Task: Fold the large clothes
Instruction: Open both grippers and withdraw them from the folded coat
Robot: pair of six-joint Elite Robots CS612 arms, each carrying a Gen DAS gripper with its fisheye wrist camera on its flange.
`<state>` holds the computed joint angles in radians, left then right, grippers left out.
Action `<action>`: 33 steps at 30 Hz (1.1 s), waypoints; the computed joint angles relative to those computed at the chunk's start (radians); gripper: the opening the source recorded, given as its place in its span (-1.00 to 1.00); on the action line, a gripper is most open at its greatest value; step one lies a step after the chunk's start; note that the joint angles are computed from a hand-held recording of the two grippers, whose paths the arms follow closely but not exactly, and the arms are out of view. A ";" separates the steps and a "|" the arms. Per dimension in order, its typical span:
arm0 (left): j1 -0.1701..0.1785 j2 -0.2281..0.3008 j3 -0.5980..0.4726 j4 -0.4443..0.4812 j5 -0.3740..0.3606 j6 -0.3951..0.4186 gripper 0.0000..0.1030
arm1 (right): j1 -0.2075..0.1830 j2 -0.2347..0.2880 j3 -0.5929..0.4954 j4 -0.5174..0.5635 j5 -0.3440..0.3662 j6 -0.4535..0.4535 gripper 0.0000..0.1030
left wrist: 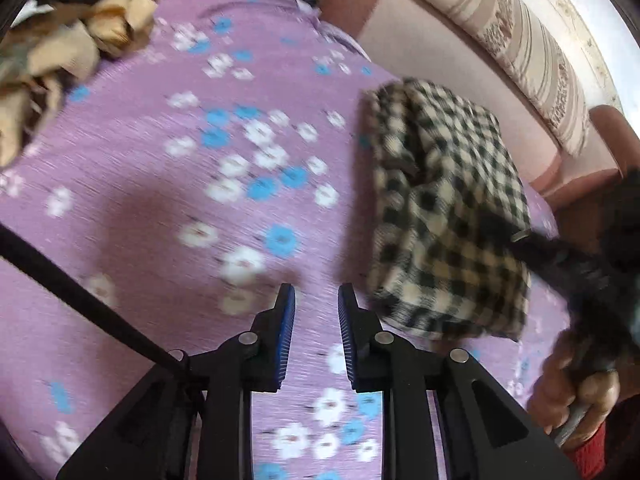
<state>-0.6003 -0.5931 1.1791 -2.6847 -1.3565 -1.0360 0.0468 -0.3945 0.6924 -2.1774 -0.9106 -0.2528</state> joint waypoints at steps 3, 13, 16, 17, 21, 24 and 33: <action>-0.002 -0.018 0.024 0.001 0.068 -0.002 -0.41 | 0.016 0.043 -0.059 0.185 0.055 -0.042 -0.68; -0.026 -0.045 0.051 -0.004 0.230 0.038 0.11 | -0.010 -0.144 0.298 -0.071 0.002 -0.121 -0.70; -0.032 -0.041 0.045 0.000 0.262 0.042 0.25 | -0.043 -0.152 0.317 -0.228 0.033 0.046 -0.67; -0.033 -0.038 0.040 0.004 0.261 0.045 0.27 | -0.050 -0.144 0.306 -0.240 0.021 0.090 -0.49; -0.037 -0.026 0.018 0.028 0.252 0.054 0.28 | -0.058 -0.137 0.305 -0.169 -0.110 0.123 -0.40; -0.048 -0.021 0.009 0.042 0.250 0.076 0.28 | -0.076 -0.211 0.445 -0.257 -0.092 0.110 -0.39; -0.122 -0.034 0.019 0.089 0.157 0.204 0.34 | -0.142 -0.417 0.770 -0.418 -0.207 0.030 -0.39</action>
